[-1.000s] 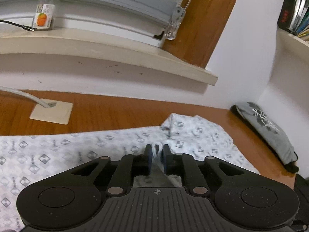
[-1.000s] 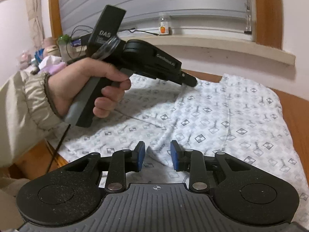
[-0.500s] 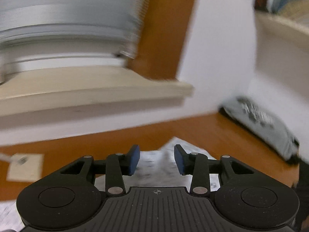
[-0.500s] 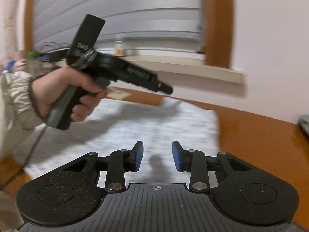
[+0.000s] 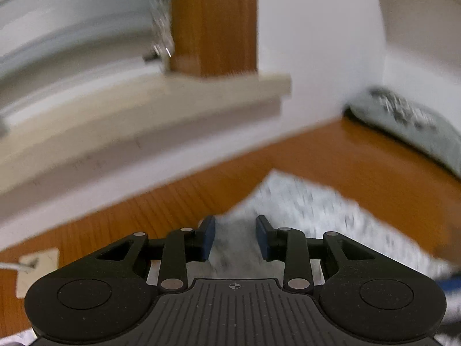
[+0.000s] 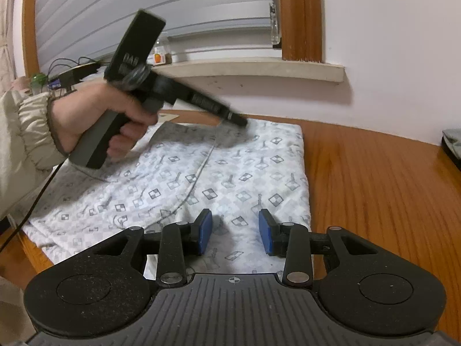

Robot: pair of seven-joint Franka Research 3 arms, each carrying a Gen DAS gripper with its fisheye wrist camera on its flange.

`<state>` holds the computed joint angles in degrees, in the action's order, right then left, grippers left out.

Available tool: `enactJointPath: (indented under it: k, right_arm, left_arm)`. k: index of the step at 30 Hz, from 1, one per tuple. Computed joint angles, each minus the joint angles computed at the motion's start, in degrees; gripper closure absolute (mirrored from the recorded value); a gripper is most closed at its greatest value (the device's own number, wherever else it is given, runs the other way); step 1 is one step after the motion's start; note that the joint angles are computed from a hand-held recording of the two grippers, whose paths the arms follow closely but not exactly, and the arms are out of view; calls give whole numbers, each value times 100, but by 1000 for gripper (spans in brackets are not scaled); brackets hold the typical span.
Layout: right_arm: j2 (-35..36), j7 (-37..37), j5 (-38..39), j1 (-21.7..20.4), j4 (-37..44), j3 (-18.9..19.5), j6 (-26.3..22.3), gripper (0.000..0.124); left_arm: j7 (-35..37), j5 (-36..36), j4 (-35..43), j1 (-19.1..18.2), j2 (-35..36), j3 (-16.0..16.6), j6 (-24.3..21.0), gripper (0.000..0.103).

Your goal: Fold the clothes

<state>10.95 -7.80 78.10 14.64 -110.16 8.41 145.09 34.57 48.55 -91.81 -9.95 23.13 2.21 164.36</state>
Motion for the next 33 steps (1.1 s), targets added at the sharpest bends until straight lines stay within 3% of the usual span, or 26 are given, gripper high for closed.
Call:
enactJointPath:
  k: [2,5,14,16,18,19,23,27,30,33]
  right_arm:
    - [-28,-132,130,-4,-59,13,29,87]
    - [-30,-262,312,-11,-92,10,15,87]
    - [-12,-569,674,-34,-117,-21,-102,86]
    - [-13,-622,707,-33,-125,-28,-115,86]
    - [-1,-690,755,-39,-123,-33,-145,86]
    - [2,-723,780,-41,-124,-35,-157,86]
    - [19,-891,950,-50,-144,-33,-186,86]
    - [2,-1009,1091,-33,-175,-34,-140,86]
    - [-24,-1118,1246,-24,-203,-43,-97,81]
    - [-87,-1091,1352,-115,-233,-114,-321,73]
  left_arm:
    - [600,-506,294,189,174,-285,-313,68]
    - [1147,-909,643,223,403,-377,-871,68]
    - [879,-791,370,179,240,-109,-494,67]
    - [1354,-1199,548,396,351,-399,-389,57]
    - [2139,-1775,906,594,580,-763,-642,44]
    - [2493,-1991,1146,620,728,-872,-823,44]
    - [2976,-2180,1632,399,1036,-710,-1218,45]
    - [2302,-1327,1816,-188,1194,53,-1401,48]
    - [1877,-846,1706,-361,1104,227,-1559,49]
    - [1446,-455,1141,-369,680,212,-1254,49]
